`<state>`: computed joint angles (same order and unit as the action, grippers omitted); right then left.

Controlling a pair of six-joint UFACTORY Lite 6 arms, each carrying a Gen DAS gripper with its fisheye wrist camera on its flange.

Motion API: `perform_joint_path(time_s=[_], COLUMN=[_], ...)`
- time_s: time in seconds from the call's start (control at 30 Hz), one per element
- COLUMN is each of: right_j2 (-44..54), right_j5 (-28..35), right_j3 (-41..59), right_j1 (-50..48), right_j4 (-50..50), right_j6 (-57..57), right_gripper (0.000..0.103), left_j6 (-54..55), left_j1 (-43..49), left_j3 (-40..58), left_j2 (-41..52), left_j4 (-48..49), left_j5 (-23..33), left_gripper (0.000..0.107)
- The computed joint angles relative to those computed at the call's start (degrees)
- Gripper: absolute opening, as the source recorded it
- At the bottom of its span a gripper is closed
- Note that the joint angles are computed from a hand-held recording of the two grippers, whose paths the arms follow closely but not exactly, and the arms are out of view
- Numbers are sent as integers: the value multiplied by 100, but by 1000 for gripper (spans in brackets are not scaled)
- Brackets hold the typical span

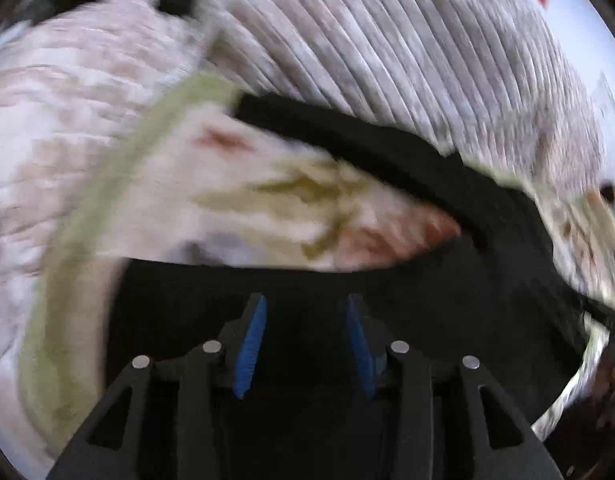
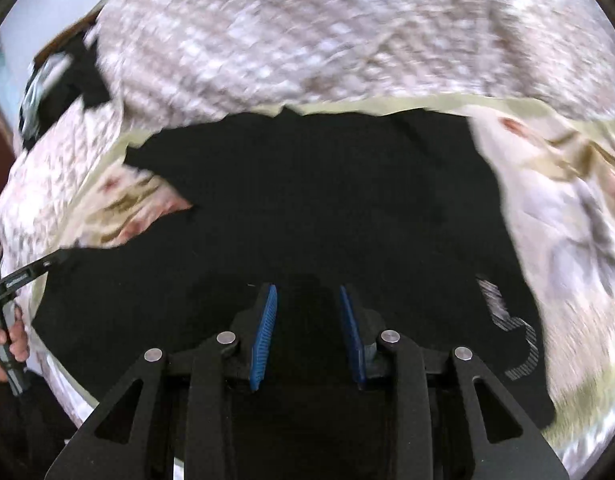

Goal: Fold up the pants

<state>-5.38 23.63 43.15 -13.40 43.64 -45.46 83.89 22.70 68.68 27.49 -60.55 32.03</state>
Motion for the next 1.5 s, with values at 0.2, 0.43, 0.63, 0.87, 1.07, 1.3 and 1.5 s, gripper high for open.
perform_joint_path(time_s=[0.2, 0.43, 0.63, 0.87, 1.07, 1.3, 1.5], right_j2=[527, 496, 423, 446, 811, 204, 118], right_j5=[-626, -577, -961, -1210, -1111, -1119, -960], right_j3=[86, -102, -168, -108, 85, -242, -287], right_j1=[609, 91, 127, -25, -85, -156, -40], right_j4=[-162, 382, 915, -304, -1355, 290, 1088], right_j6=[217, -149, -536, 845, 1964, 282, -657], right_gripper=[33, 33, 52, 52, 52, 52, 52], left_j6=[1185, 1613, 1856, 2395, 1835, 2486, 2969], left_j1=[-449, -430, -496, -665, -639, -685, -871], left_j3=[-254, -595, -851, -905, -767, -1136, -1415], left_j2=[51, -255, -575, -585, -377, -770, -1045], left_j4=[-1346, -2048, -2521, -3274, -2798, -3429, -3786], left_j5=[-1649, -1801, -1620, -2193, -2540, -2286, -2056], left_gripper=[20, 24, 38, 40, 42, 44, 48])
